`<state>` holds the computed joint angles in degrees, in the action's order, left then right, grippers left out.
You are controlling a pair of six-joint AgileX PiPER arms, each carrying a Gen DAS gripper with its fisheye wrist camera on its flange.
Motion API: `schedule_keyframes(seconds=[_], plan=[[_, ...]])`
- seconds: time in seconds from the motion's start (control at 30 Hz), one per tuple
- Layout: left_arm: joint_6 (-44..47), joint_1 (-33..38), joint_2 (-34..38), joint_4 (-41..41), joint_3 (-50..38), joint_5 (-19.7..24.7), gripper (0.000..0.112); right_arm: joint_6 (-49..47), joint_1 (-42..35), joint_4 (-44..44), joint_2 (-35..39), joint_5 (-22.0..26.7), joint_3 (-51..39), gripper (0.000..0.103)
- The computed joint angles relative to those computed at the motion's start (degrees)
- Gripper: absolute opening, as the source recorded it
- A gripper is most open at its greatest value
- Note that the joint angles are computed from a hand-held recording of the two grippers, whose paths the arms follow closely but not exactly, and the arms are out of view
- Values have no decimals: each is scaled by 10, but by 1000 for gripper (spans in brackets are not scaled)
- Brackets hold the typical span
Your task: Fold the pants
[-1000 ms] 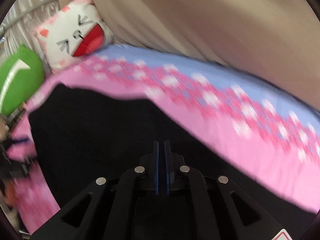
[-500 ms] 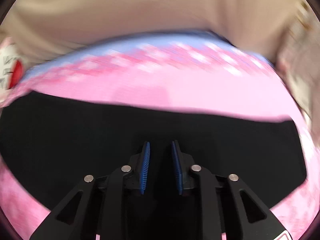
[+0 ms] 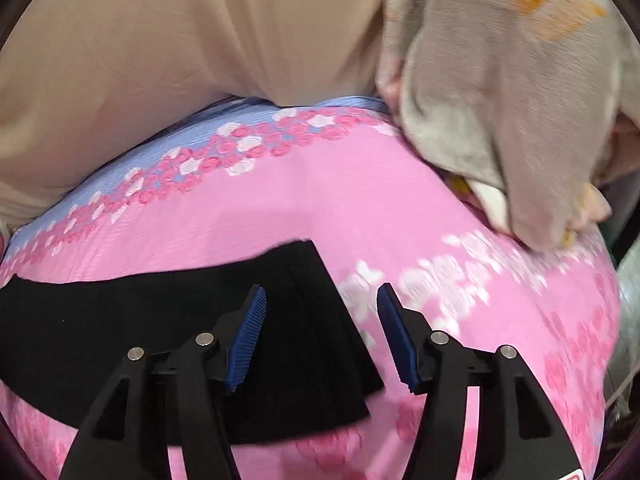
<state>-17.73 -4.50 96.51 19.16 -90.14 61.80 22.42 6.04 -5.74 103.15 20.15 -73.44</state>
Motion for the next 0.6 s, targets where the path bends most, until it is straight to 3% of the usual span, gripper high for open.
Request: schedule_keyframes(seconds=[0.07,0.1,0.13,0.17,0.23,0.3,0.37,0.43,0.47,0.5,0.53,0.6], plan=[[-6,-8,8,7,-8,7,94,-106,-9,95,37,15,-42,53],[-11,-12,12,12,-12,11,94,-135,-8,115,67,44,-83,21],[-13,-13,16,15,-15,14,94,-141,-5,112,91,71,-119,13],[-16,-14,22,19,-22,20,94,-124,0,86,93,78,-133,10],[-20,-15,27,26,-30,27,94,-110,1,67,60,44,-110,3],[-23,-13,32,31,-37,29,94,-138,-15,100,34,7,-91,4],[-26,-13,38,27,-42,30,94,-163,-29,122,92,54,-140,4],[-30,-15,42,25,-45,31,94,-168,-31,126,114,49,-140,13],[-31,-15,42,26,-45,32,94,-176,-31,139,97,26,-115,15],[-30,-16,41,25,-45,31,94,-165,-35,144,72,20,-92,30],[-26,-15,38,22,-42,30,94,-150,-36,140,54,13,-73,37],[-21,-13,30,21,-35,22,94,-158,-42,162,-3,-24,0,43]])
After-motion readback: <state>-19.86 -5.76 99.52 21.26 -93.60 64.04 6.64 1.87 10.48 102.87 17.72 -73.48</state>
